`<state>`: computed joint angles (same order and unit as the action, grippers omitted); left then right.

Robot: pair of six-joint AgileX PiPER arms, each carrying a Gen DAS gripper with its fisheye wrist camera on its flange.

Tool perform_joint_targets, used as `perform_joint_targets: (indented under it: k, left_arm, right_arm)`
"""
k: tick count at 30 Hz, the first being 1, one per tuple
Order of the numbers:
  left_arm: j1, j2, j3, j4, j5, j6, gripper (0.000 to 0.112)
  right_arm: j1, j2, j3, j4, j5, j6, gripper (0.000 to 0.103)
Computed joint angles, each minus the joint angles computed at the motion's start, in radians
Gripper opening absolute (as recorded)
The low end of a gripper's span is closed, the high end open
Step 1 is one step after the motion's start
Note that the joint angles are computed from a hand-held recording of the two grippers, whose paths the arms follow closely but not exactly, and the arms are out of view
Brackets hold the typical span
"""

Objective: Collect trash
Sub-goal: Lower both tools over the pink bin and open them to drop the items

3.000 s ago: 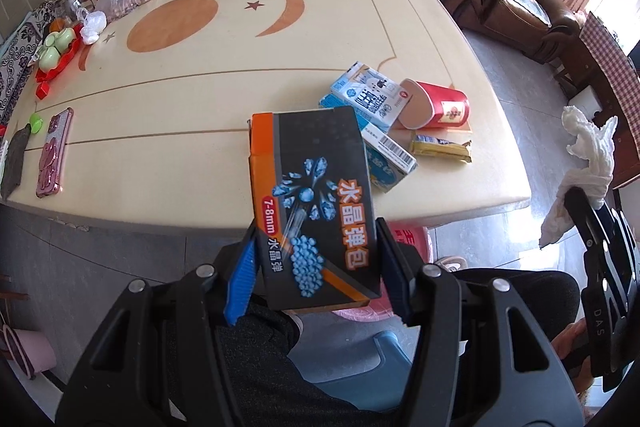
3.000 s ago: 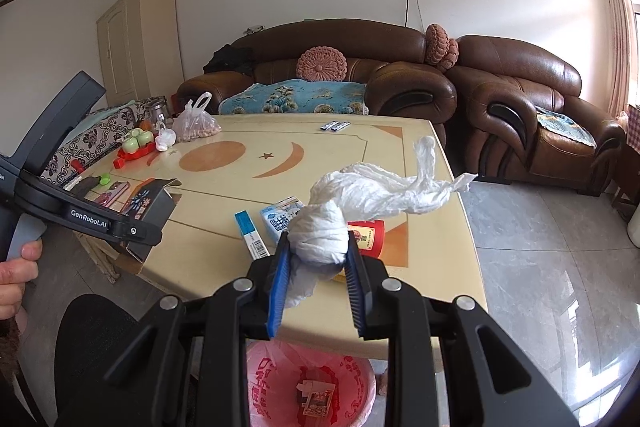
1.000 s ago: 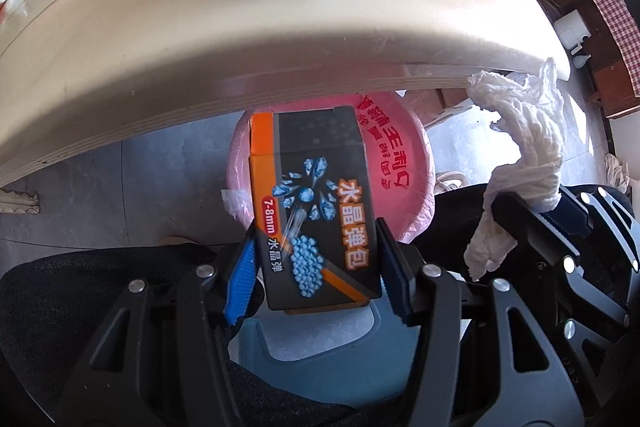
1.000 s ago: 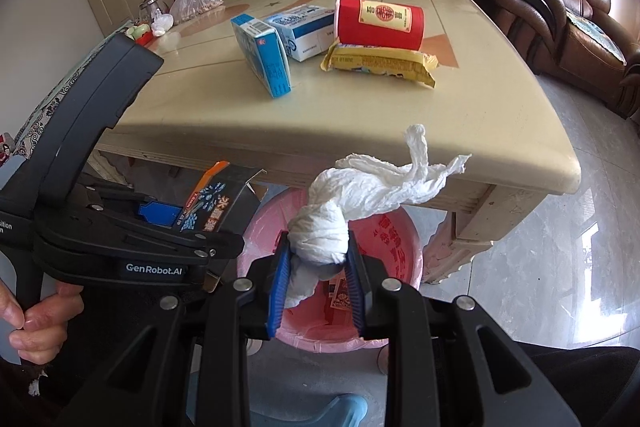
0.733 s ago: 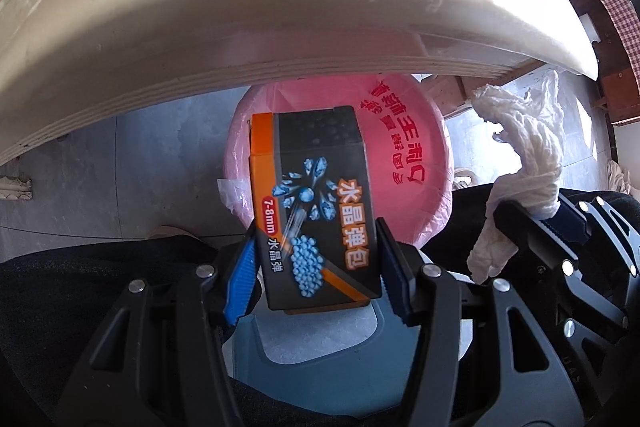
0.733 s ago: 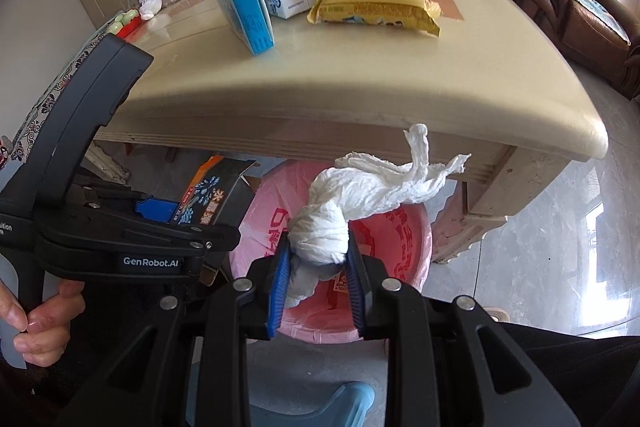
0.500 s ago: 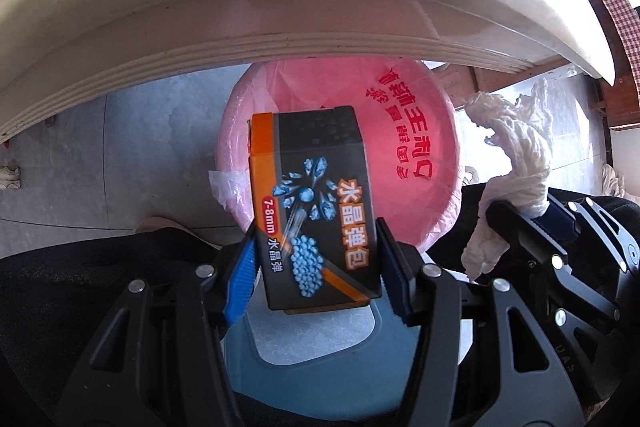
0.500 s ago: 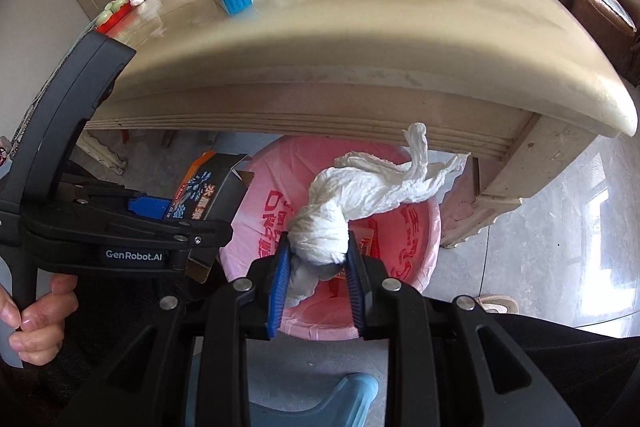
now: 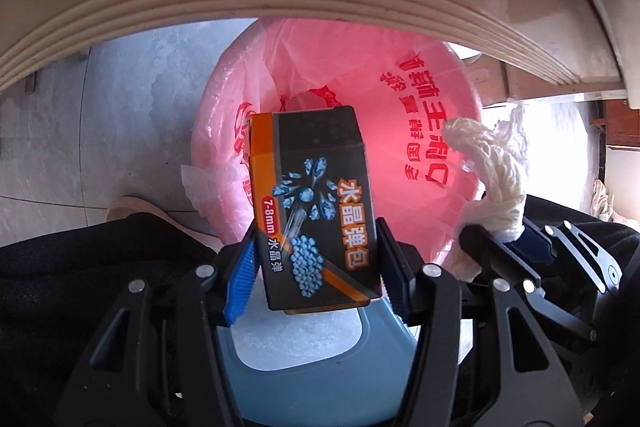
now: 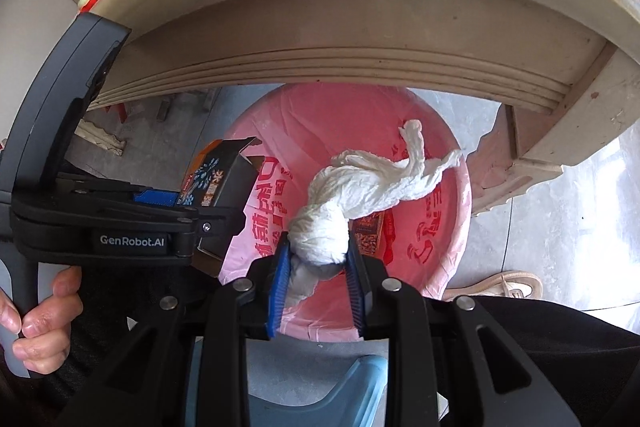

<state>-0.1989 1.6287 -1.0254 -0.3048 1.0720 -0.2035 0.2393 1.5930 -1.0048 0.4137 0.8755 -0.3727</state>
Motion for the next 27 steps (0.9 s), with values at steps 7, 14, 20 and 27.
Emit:
perform_joint_targets:
  k: [7, 14, 20, 27]
  left_arm:
    - [-0.012, 0.056, -0.025, 0.010, -0.001, -0.016, 0.054]
    - [-0.013, 0.070, -0.034, 0.016, -0.001, -0.024, 0.054]
    - [0.000, 0.071, -0.037, 0.024, 0.001, -0.034, 0.061]
    - [0.004, 0.064, -0.038, 0.043, 0.024, -0.048, 0.063]
  right_arm:
    - [0.000, 0.037, 0.004, 0.000, -0.013, -0.001, 0.027]
    - [0.025, 0.044, -0.010, -0.033, -0.018, 0.025, 0.045]
    - [0.035, 0.036, -0.001, -0.048, -0.044, 0.033, 0.060]
    - [0.025, 0.012, -0.004, -0.043, -0.053, 0.022, 0.062]
